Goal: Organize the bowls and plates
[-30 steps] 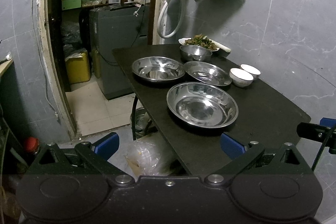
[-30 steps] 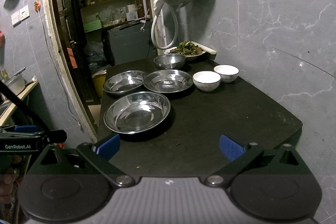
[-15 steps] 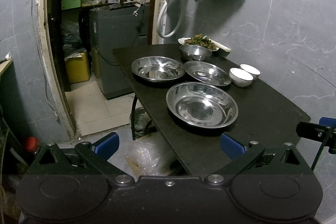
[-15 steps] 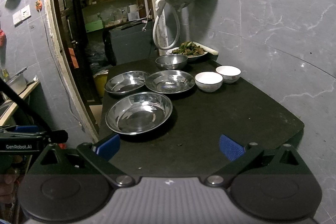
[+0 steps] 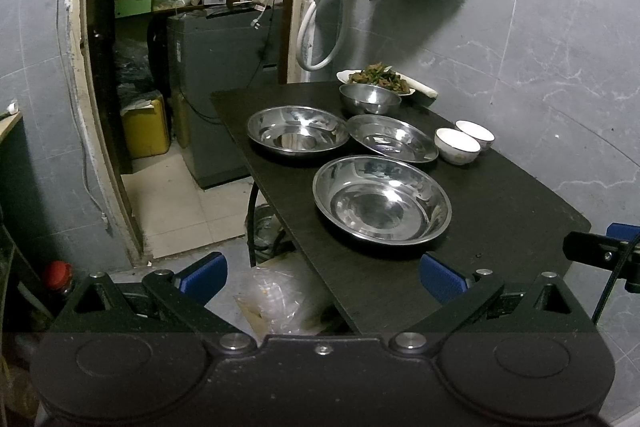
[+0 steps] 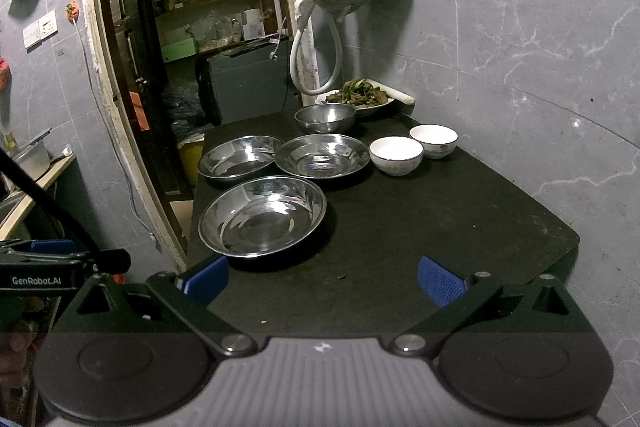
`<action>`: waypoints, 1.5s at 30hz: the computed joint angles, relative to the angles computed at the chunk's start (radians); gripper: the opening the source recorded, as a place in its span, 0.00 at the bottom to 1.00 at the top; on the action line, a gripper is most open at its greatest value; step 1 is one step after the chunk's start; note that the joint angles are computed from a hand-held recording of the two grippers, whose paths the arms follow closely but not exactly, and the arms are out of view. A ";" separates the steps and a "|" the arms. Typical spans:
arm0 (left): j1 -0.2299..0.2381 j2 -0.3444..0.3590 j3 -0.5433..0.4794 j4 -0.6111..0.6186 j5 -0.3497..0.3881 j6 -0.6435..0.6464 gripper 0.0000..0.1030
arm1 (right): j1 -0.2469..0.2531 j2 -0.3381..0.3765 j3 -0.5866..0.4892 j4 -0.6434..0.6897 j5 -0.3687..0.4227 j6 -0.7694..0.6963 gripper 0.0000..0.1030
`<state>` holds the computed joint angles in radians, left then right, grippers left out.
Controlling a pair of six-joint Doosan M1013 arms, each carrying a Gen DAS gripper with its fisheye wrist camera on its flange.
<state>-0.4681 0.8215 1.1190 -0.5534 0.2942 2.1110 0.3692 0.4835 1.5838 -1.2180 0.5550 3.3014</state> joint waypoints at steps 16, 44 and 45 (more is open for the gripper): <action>0.002 0.019 -0.033 0.026 0.043 -0.033 0.99 | -0.003 0.003 0.001 0.019 -0.007 -0.001 1.00; 0.004 0.079 -0.154 0.236 0.163 -0.334 0.99 | -0.020 0.088 -0.190 0.382 0.242 -0.534 1.00; 0.004 0.087 -0.170 0.251 0.178 -0.359 0.99 | -0.025 0.089 -0.191 0.384 0.235 -0.539 1.00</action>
